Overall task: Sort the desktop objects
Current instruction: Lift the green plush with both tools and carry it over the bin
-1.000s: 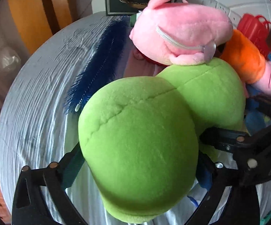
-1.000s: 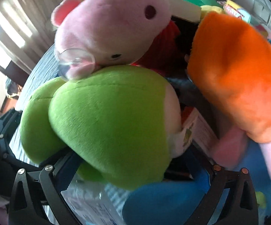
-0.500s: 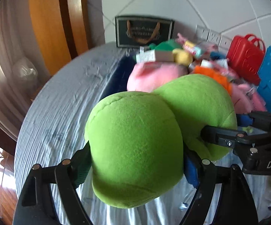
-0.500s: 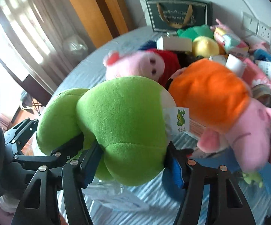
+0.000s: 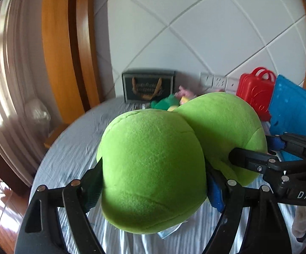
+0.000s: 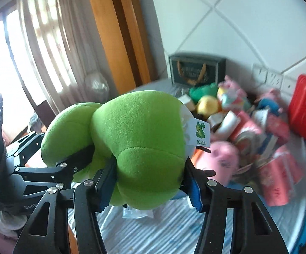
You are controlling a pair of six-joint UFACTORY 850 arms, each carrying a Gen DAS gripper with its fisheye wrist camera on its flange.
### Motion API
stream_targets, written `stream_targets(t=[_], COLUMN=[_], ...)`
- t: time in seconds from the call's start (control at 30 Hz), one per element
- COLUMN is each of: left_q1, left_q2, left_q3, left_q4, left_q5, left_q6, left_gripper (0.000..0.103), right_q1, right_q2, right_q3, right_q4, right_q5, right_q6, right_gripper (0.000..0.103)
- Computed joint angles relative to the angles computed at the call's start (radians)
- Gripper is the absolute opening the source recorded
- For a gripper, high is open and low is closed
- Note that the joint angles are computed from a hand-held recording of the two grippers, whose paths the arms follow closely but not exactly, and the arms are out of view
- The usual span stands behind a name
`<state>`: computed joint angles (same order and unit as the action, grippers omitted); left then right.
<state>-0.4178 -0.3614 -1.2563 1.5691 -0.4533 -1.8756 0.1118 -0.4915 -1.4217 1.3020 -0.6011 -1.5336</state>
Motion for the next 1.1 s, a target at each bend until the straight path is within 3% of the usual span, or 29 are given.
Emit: stream_targets(t=[0.17,0.37,0.5,0.8,0.97,1.1], left_q1=[-0.073,-0.117,-0.128,-0.149,-0.194,-0.247], left_q2=[0.024,0.05,0.082,0.104,0.047,-0.036], left_q3=[-0.009,-0.018,0.0,-0.008,-0.106,-0.233], left_q4=[0.044,0.148,0.294,0.547,0.602,0.591], left_q5=[-0.073,-0.073,-0.041,0.044,0.094,0.124], left_q6=[-0.038,-0.074,-0.174,-0.381,-0.402,-0.362], left_gripper=[0.081,0.081,0.081,0.081,0.081,0.081], right_q1=[-0.065,-0.115,-0.126,-0.14,-0.21,-0.306], right_q2=[0.077,0.182,0.266,0.423,0.482,0.5], right_q3=[0.06,0.145,0.215,0.314,0.341,0.336], right_q4=[0.079,0.185,0.293,0.348,0.336,0.336], right_q5=[-0.046,-0.025,0.039,0.186,0.215,0.204], right_q6=[-0.097,-0.185,-0.266,-0.287,-0.263,-0.265], right_gripper=[0.058,0.058,0.058,0.058,0.057,0.058])
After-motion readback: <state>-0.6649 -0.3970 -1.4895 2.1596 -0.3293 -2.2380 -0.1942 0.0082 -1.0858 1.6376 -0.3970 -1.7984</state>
